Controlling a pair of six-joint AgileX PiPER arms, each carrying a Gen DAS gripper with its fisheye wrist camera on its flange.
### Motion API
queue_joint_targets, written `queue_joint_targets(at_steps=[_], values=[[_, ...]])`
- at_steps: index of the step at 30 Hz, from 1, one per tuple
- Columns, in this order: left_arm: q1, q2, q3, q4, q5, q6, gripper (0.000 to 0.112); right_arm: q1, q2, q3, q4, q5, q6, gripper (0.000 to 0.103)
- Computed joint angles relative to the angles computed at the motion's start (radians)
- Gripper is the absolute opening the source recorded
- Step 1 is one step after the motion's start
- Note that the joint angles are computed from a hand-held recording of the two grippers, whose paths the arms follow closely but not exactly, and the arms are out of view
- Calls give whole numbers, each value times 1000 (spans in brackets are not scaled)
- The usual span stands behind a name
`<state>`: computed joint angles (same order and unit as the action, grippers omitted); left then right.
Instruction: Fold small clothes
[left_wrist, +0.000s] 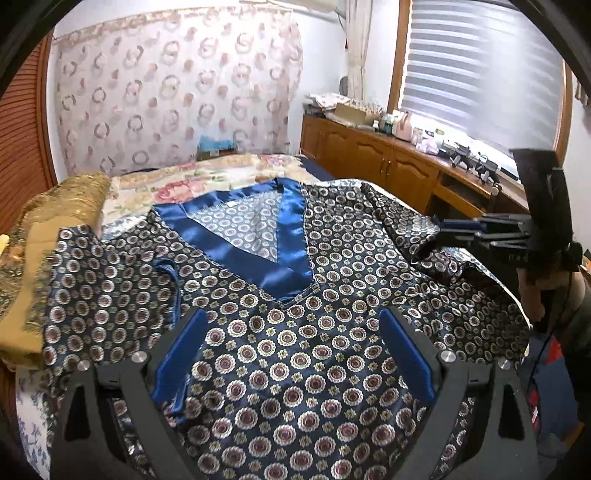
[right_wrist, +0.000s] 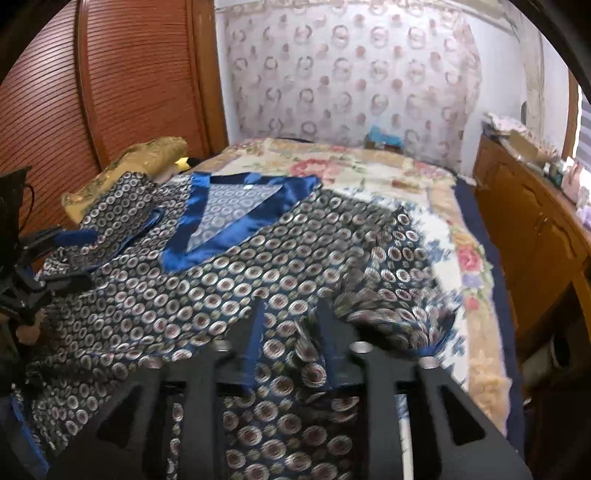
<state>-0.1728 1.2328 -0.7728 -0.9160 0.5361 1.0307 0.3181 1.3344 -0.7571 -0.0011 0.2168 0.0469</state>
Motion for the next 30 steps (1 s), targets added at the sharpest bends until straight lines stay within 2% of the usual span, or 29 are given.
queue_joint_targets(at_steps=[4,6,8,10,15,17,21,24,25,26,27,30], values=[[4,-39,23,-6,-8,4,95,-28,-54,53,33,-11,-13,36],[-10,-43,25,-4,-20,-1,95,-79,-83,82,99,-20,-76,38],[-18,-51,33,-9,-26,3,95,-128,-86,87,105,-10,-68,39],[-23,-57,39,-12,-28,4,95,-195,-67,81,161,1,-119,41],[-28,-51,48,-30,-32,15,95,-364,61,31,599,37,-543,41],[-30,-47,52,-31,-34,16,95,-400,99,8,711,49,-647,42],[-32,-49,58,-29,-37,13,95,-446,163,-41,770,82,-680,42],[-33,-53,64,-32,-41,16,95,-450,201,-75,750,99,-664,42],[-32,-52,64,-33,-41,15,95,-446,201,-77,736,95,-656,34],[-31,-51,65,-34,-41,16,95,-437,211,-93,702,100,-636,13],[-30,-51,66,-37,-41,17,95,-434,220,-108,693,121,-638,6],[-20,-57,72,-50,-35,30,95,-407,229,-139,671,142,-637,2]])
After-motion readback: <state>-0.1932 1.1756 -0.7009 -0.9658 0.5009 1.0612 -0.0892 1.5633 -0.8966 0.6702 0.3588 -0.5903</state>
